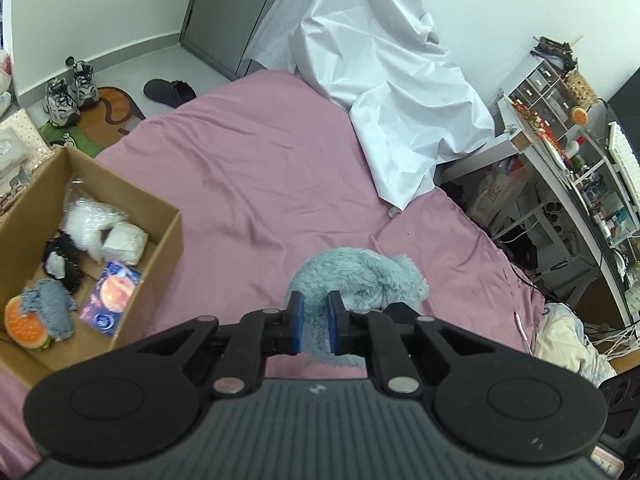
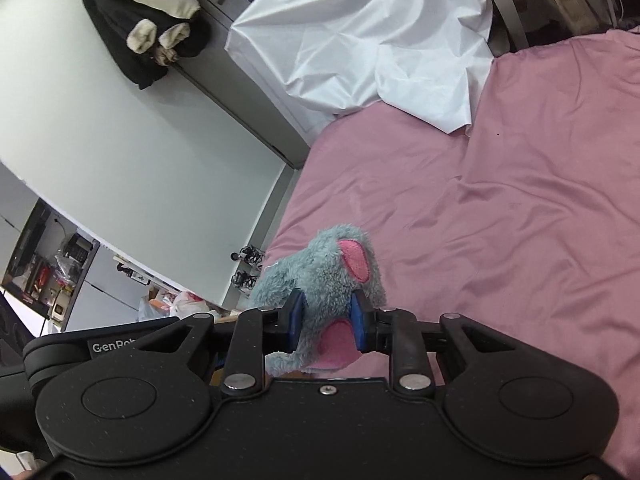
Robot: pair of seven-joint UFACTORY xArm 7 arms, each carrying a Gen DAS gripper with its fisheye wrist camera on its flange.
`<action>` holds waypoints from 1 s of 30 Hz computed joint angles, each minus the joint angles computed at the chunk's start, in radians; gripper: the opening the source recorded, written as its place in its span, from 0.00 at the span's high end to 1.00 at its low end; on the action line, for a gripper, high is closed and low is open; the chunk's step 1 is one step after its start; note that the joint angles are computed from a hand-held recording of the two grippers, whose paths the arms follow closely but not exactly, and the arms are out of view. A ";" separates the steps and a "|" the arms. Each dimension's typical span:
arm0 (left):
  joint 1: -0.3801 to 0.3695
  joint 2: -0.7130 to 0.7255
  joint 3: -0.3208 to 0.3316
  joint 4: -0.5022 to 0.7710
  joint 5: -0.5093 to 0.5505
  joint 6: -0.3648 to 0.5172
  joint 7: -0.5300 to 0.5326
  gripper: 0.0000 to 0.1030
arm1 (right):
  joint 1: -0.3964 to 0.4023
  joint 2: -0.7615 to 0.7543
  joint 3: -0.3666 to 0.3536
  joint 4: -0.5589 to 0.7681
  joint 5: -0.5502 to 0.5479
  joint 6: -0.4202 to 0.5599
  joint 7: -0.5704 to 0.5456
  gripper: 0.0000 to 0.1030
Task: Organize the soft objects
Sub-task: 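Carry the grey plush with both grippers over to the box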
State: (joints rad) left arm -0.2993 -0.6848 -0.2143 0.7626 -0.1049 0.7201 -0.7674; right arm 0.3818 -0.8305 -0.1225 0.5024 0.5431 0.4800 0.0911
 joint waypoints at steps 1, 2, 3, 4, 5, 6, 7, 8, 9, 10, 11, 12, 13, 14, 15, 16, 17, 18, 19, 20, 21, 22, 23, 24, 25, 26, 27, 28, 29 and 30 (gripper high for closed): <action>-0.002 -0.017 0.001 -0.005 0.000 0.006 -0.001 0.89 | -0.006 -0.015 0.012 -0.003 -0.006 0.006 0.009 0.76; -0.004 -0.036 0.003 -0.012 -0.001 0.011 -0.001 0.90 | -0.010 -0.029 0.022 -0.005 -0.012 0.011 0.018 0.76; -0.005 -0.057 0.004 -0.018 -0.001 0.019 -0.001 0.90 | -0.014 -0.045 0.032 -0.009 -0.017 0.015 0.028 0.76; -0.006 -0.075 0.006 -0.023 -0.003 0.027 -0.001 0.90 | -0.016 -0.061 0.041 -0.013 -0.022 0.020 0.040 0.77; -0.007 -0.095 0.008 -0.028 -0.006 0.037 -0.001 0.90 | -0.017 -0.076 0.048 -0.017 -0.027 0.025 0.052 0.77; -0.008 -0.114 0.009 -0.035 -0.008 0.045 -0.001 0.90 | -0.018 -0.091 0.056 -0.021 -0.032 0.030 0.065 0.77; -0.007 -0.133 0.011 -0.040 -0.010 0.056 -0.001 0.90 | -0.019 -0.107 0.066 -0.025 -0.038 0.037 0.081 0.77; -0.007 -0.151 0.013 -0.045 -0.013 0.066 -0.001 0.90 | -0.018 -0.118 0.073 -0.028 -0.044 0.042 0.094 0.77; -0.006 -0.173 0.014 -0.050 -0.014 0.080 -0.001 0.90 | -0.016 -0.130 0.077 -0.030 -0.049 0.047 0.105 0.77; -0.004 -0.191 0.014 -0.053 -0.015 0.092 -0.002 0.90 | -0.014 -0.145 0.084 -0.032 -0.053 0.055 0.120 0.77; -0.001 -0.208 0.013 -0.054 -0.015 0.103 -0.002 0.90 | -0.011 -0.155 0.088 -0.033 -0.057 0.062 0.133 0.77; 0.002 -0.228 0.013 -0.056 -0.015 0.117 -0.003 0.90 | -0.007 -0.167 0.093 -0.034 -0.062 0.069 0.144 0.77; 0.004 -0.246 0.014 -0.058 -0.016 0.129 -0.001 0.90 | -0.004 -0.179 0.099 -0.034 -0.067 0.076 0.155 0.77; 0.006 -0.261 0.014 -0.058 -0.017 0.140 0.000 0.90 | -0.001 -0.193 0.104 -0.034 -0.070 0.086 0.169 0.77; 0.006 -0.279 0.018 -0.058 -0.019 0.152 0.003 0.90 | 0.004 -0.204 0.106 -0.033 -0.072 0.094 0.181 0.77; 0.007 -0.295 0.023 -0.058 -0.023 0.163 0.007 0.90 | 0.008 -0.213 0.110 -0.029 -0.077 0.101 0.188 0.77; 0.009 -0.309 0.025 -0.059 -0.025 0.172 0.011 0.90 | 0.011 -0.218 0.115 -0.024 -0.084 0.105 0.194 0.77; 0.013 -0.322 0.027 -0.055 -0.026 0.184 0.014 0.90 | 0.013 -0.223 0.121 -0.020 -0.089 0.109 0.203 0.77; 0.018 -0.334 0.028 -0.054 -0.026 0.192 0.017 0.90 | 0.017 -0.225 0.127 -0.014 -0.093 0.111 0.210 0.77; 0.023 -0.349 0.030 -0.052 -0.025 0.203 0.021 0.90 | 0.022 -0.228 0.134 -0.009 -0.098 0.113 0.217 0.77; 0.029 -0.362 0.032 -0.050 -0.025 0.214 0.024 0.90 | 0.028 -0.229 0.139 -0.004 -0.102 0.112 0.221 0.77; 0.035 -0.373 0.035 -0.049 -0.024 0.222 0.028 0.90 | 0.035 -0.228 0.146 0.002 -0.104 0.109 0.227 0.77; 0.040 -0.386 0.039 -0.050 -0.024 0.231 0.033 0.90 | 0.041 -0.227 0.150 0.006 -0.105 0.106 0.233 0.77; 0.047 -0.397 0.041 -0.049 -0.023 0.241 0.037 0.90 | 0.048 -0.222 0.156 0.010 -0.106 0.100 0.238 0.77; 0.055 -0.406 0.045 -0.048 -0.022 0.249 0.041 0.90 | 0.057 -0.217 0.162 0.015 -0.107 0.094 0.243 0.77; 0.061 -0.416 0.051 -0.049 -0.021 0.257 0.047 0.90 | 0.065 -0.213 0.167 0.019 -0.108 0.090 0.248 0.77; 0.067 -0.423 0.058 -0.050 -0.022 0.265 0.053 0.90 | 0.074 -0.205 0.174 0.023 -0.110 0.084 0.252 0.77; 0.072 -0.429 0.064 -0.051 -0.024 0.270 0.059 0.90 | 0.081 -0.196 0.178 0.027 -0.111 0.078 0.256 0.77; 0.078 -0.437 0.072 -0.053 -0.025 0.277 0.067 0.90 | 0.088 -0.189 0.182 0.030 -0.113 0.073 0.259 0.77; 0.083 -0.446 0.079 -0.057 -0.026 0.284 0.074 0.90 | 0.096 -0.182 0.185 0.032 -0.114 0.068 0.263 0.77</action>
State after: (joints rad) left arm -0.2159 -1.1309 -0.1353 0.7059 -0.1308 1.0039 -0.6938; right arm 0.4777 -1.0126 0.0627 0.5349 0.4291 0.5479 0.3542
